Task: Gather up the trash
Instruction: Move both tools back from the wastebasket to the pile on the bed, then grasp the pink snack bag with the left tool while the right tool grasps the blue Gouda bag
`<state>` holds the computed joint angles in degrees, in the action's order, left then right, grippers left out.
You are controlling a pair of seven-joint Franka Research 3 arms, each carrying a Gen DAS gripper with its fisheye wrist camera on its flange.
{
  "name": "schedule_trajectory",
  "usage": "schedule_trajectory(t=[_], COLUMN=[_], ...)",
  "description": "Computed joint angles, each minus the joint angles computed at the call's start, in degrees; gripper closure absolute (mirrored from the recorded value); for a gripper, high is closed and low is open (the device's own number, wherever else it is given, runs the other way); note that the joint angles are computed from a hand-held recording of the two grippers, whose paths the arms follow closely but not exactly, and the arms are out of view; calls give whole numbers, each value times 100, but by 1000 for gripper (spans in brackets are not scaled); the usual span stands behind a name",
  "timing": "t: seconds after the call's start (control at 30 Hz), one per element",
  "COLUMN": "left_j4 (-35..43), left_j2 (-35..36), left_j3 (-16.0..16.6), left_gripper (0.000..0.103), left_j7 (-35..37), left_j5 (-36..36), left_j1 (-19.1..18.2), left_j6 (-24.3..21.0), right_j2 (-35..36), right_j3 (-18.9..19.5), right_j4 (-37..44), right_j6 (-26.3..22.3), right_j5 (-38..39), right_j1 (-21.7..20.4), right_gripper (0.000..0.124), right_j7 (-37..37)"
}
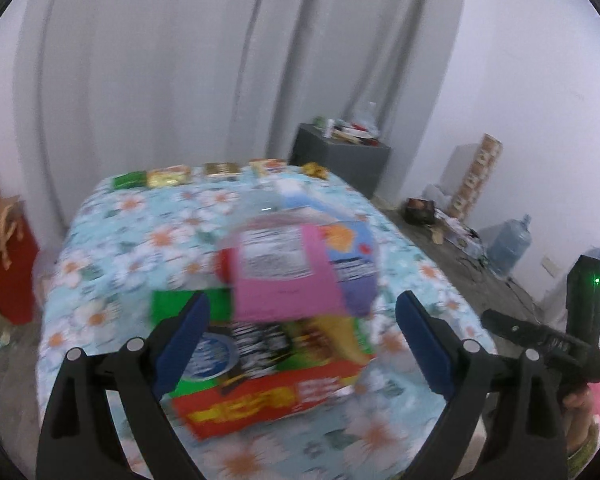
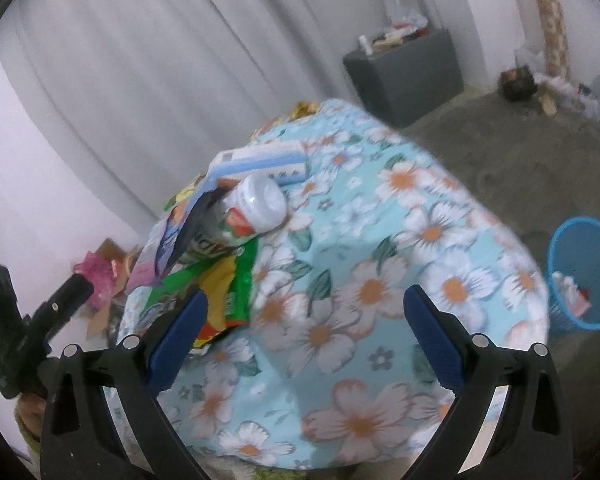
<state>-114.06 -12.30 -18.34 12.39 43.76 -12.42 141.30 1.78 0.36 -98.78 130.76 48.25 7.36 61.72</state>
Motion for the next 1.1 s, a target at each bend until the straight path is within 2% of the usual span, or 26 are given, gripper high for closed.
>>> schedule_trajectory(t=[0.13, 0.23, 0.3, 0.47, 0.67, 0.93, 1.03, 1.1], left_j4=[-490, -792, -957, -1142, -968, -750, -729, -731], left_j2=[-437, -654, -744, -735, -402, -174, -122, -55], left_j3=[4, 31, 89, 146, 167, 291, 464, 656], left_gripper=[11, 11, 11, 11, 11, 17, 22, 25], left_j7=[-331, -484, -505, -553, -409, -79, 218, 567], left_j5=[-48, -161, -302, -362, -270, -297, -626, -1135], left_j1=[74, 155, 187, 387, 587, 730, 716, 626], left_j6=[-161, -103, 75, 838, 1512, 1926, 2139, 2369], right_j2=[213, 296, 343, 420, 543, 735, 814, 876], right_j3=[46, 96, 123, 169, 202, 258, 279, 293], right_j4=[237, 327, 383, 459, 590, 891, 991, 1058], right_j6=[-398, -556, -665, -727, -787, -663, -678, -703], right_j5=[16, -12, -6, -89, -264, -167, -96, -48], right_j1=[10, 28, 37, 78, 113, 90, 67, 46], right_gripper=[30, 30, 30, 31, 33, 34, 34, 35], right_j7=[130, 200, 219, 364, 604, 703, 757, 793])
